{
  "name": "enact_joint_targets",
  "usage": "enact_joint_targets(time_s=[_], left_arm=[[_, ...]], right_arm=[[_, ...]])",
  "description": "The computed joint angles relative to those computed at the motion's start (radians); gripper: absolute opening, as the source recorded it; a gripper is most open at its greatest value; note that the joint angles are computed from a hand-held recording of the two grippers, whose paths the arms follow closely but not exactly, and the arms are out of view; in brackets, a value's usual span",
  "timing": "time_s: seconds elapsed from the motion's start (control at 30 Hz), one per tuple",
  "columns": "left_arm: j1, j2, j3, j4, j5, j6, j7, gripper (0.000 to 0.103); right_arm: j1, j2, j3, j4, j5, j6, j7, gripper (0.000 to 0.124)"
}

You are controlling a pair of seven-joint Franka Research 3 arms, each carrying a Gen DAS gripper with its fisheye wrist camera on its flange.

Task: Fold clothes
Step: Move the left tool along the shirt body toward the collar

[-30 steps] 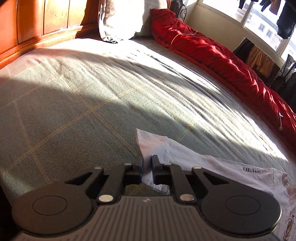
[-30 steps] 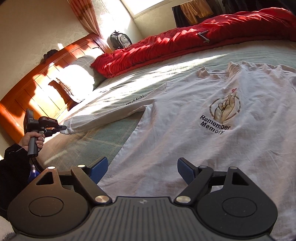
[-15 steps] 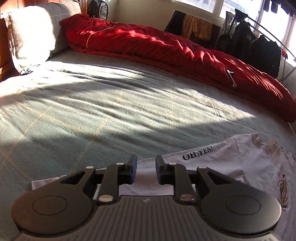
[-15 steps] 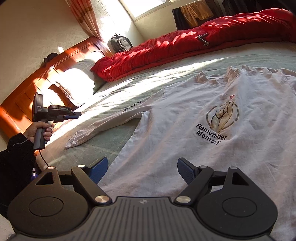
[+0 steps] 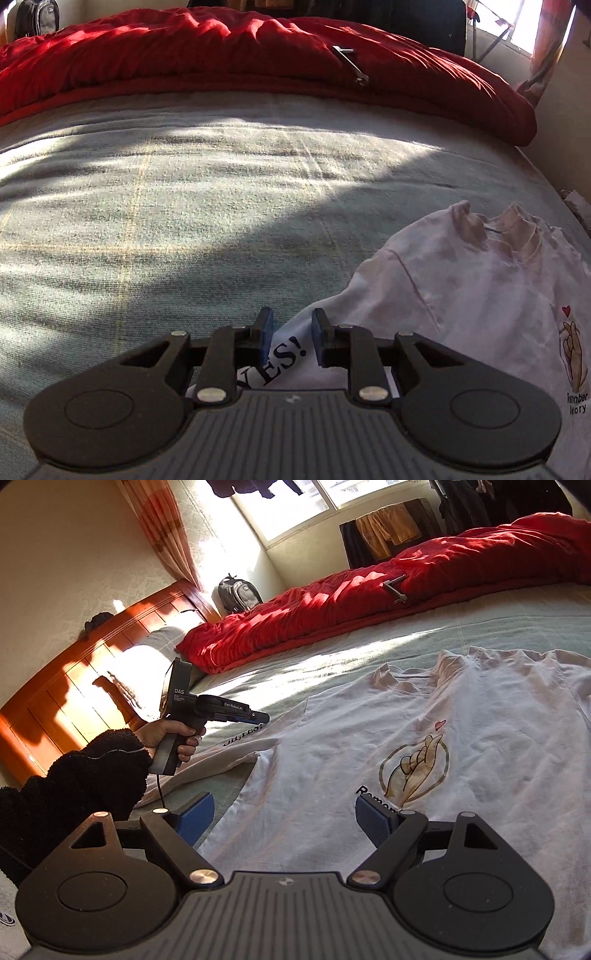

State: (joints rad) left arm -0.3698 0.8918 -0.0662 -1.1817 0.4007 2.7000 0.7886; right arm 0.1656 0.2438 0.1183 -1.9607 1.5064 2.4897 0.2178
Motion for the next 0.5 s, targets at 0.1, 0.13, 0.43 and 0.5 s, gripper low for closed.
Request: enact_joint_targets(time_s=[0.1,0.13,0.43,0.5], left_arm=[[-0.008,0.007,0.004,0.003,0.024,-0.007,0.046,0.025],[-0.021,0.01,0.013,0.015,0.04,-0.031,0.062,0.025],[-0.103,0.085,0.042,0.213,0.106,-0.274,0.18,0.003],[-0.126,0.097,0.062,0.24,0.133,-0.301,0.168,0.002]], right_arm=[[-0.003,0.042,0.003,0.034,0.011,0.001,0.011,0.087],[-0.005,0.056,0.006,0.044,0.012,-0.001,0.019,0.087],[-0.017,0.09,0.029,0.063,-0.006,0.015,0.035,0.087],[-0.02,0.089,0.03,0.062,0.0,0.017,0.032,0.087]])
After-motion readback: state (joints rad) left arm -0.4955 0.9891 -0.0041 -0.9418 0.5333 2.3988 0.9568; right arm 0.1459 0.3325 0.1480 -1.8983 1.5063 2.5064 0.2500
